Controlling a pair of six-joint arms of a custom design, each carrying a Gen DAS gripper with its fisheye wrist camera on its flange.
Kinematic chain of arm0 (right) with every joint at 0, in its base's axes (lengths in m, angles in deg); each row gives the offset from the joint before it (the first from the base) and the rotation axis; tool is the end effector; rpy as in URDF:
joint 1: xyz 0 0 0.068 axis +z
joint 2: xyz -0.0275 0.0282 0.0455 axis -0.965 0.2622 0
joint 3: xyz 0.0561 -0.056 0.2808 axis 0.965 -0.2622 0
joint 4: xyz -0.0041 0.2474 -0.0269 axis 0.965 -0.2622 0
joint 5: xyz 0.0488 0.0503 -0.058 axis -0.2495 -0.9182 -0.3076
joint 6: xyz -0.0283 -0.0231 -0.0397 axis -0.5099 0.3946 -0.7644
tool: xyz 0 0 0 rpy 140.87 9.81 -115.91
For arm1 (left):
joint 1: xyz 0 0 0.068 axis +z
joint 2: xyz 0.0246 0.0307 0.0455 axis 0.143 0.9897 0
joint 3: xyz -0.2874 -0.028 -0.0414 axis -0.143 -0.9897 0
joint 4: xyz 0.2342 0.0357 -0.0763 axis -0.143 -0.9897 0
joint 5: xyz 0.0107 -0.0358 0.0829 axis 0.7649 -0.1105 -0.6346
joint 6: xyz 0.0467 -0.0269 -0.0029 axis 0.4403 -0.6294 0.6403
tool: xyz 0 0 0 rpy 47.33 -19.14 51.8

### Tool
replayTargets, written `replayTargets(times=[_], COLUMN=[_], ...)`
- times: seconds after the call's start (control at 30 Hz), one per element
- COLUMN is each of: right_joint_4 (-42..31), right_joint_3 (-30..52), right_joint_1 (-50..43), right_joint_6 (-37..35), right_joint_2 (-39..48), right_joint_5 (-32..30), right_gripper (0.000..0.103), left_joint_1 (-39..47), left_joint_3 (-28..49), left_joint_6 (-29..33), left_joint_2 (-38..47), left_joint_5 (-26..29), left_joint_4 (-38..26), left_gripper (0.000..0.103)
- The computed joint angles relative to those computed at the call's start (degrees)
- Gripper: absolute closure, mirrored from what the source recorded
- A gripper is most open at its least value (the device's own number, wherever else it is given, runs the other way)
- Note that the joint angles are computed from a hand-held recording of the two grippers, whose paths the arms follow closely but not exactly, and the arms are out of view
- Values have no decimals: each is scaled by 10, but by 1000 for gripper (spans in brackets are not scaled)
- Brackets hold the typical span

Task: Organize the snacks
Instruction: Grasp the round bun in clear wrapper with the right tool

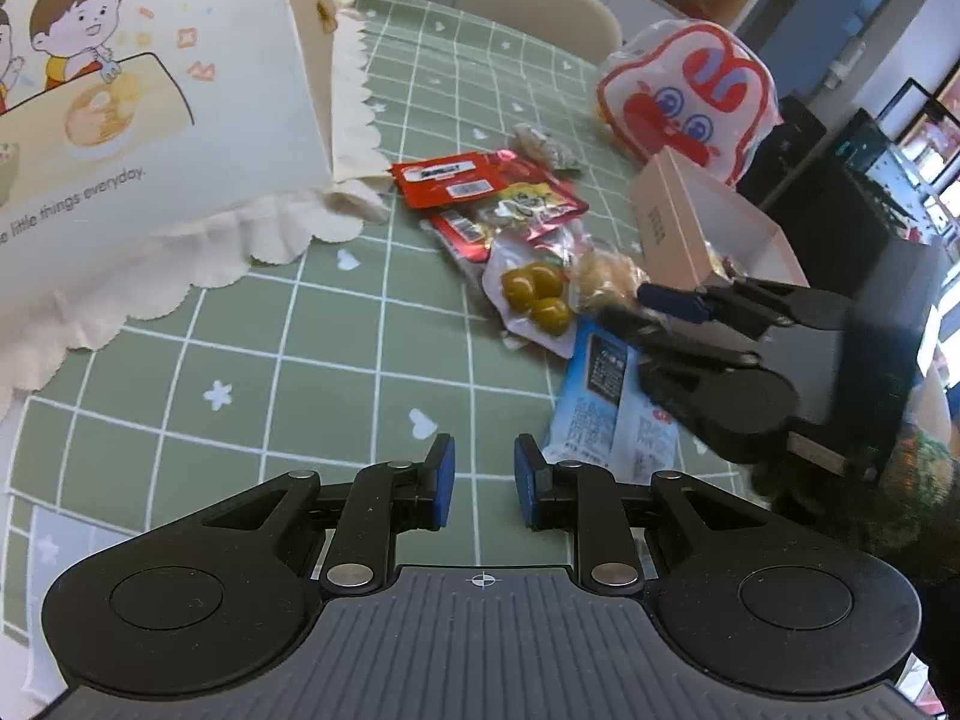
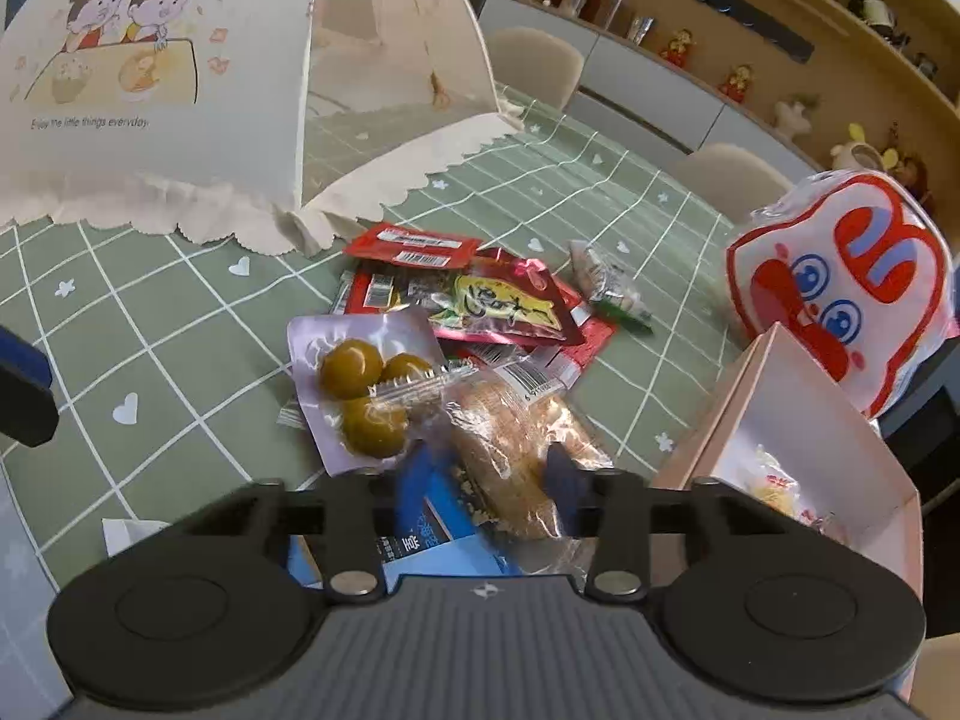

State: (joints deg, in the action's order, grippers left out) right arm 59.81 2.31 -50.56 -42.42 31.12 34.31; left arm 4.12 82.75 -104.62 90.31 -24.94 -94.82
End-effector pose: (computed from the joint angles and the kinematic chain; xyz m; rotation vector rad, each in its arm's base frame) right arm 0.3728 0.1694 0.1641 -1.0473 2.0333 -0.0007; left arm 0.2612 -0.0244 0.2029 -0.3563 2.4771 -0.4015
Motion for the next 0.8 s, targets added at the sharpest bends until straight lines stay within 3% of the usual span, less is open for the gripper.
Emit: replayTargets(times=[0.03, 0.23, 0.43, 0.5, 0.6, 0.67, 0.8], right_joint_4=[-5, -34, -46, -70, -98, -89, -90], right_joint_3=[-13, -93, -152, -152, -148, -160, -171], right_joint_1=[-4, -51, -123, -160, -194, -204, -209], right_joint_6=[7, 30, 34, 60, 112, 143, 175], right_joint_2=[-14, -83, -132, -142, -153, -163, -174], right_joint_5=[-7, -31, 3, -32, -81, -100, -120], right_gripper=[90, 100, 100, 99, 84, 59, 56], left_joint_1=[-1, -24, -80, -80, -66, -62, -65], left_joint_3=[4, 49, 103, 116, 156, 214, 331], left_joint_6=[2, 1, 5, -20, -31, -13, 17], left_joint_2=[3, 66, 129, 144, 177, 221, 323], left_joint_5=[-1, 8, 0, -16, -17, -14, -27], left_joint_4=[-3, 16, 35, 65, 102, 94, 32], left_gripper=[78, 79, 78, 78, 79, 78, 79])
